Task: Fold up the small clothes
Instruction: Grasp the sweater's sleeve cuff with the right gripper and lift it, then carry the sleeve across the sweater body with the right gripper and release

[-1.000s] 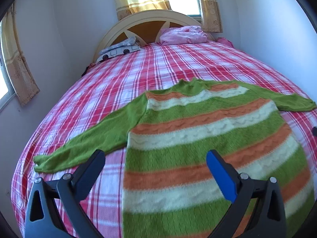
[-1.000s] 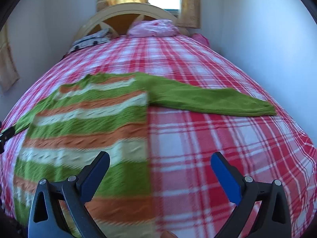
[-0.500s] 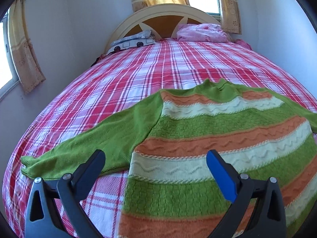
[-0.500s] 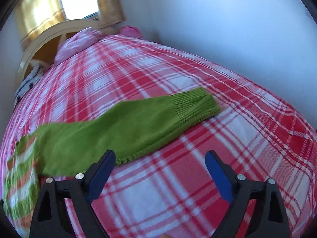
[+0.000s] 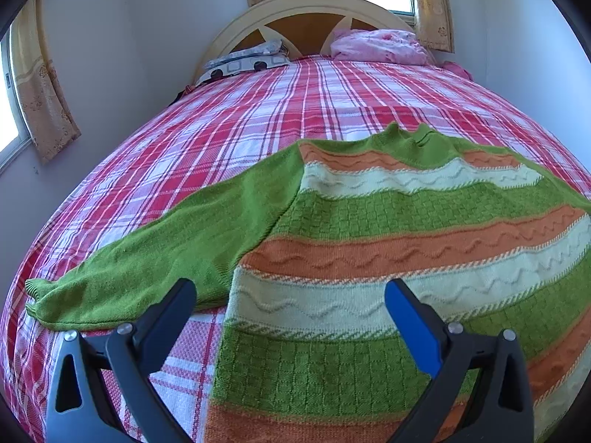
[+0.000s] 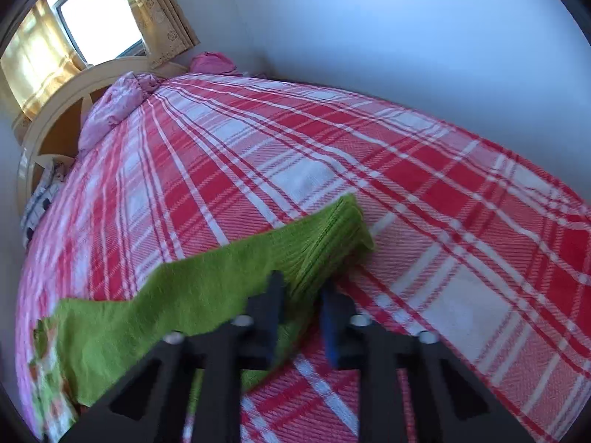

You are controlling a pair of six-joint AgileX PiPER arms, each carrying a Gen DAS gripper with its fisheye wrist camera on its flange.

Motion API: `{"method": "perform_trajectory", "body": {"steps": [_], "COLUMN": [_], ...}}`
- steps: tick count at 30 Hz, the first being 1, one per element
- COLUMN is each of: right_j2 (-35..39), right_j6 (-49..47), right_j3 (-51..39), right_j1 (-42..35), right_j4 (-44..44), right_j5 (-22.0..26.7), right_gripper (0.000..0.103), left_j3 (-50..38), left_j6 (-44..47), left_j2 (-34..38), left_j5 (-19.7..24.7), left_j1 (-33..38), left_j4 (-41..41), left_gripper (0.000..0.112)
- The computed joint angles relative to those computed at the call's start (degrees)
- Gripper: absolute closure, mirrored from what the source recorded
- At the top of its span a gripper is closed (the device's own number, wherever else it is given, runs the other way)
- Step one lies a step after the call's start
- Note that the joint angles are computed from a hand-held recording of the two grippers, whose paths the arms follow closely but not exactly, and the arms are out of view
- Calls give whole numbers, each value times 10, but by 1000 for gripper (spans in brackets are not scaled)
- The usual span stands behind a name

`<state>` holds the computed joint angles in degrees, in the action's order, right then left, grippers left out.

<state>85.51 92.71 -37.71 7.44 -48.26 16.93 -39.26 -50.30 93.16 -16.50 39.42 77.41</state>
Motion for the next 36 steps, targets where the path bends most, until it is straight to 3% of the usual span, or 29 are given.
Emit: {"method": "perform_trajectory", "body": {"steps": [4, 16, 28, 33, 36], "right_j2": [-10, -1, 179, 285, 351], "right_j6": [16, -64, -199, -293, -335], "right_j3": [-16, -222, -545, -713, -810], "right_j1": [31, 246, 391, 429, 450], "right_j4": [-13, 12, 77, 122, 153], "right_j5": [0, 143, 227, 272, 288], "right_gripper": [95, 96, 96, 96, 96], "left_j3": [-2, -1, -19, -25, -41], "left_j6": [-11, -50, -99, -111, -164], "left_j2": [4, -2, 12, 17, 25], "left_j5": [-5, -45, -99, -112, -112], "left_j1": [3, 34, 88, 103, 110], "left_j4": [9, 56, 114, 121, 155], "left_gripper": [9, 9, 9, 9, 9]}}
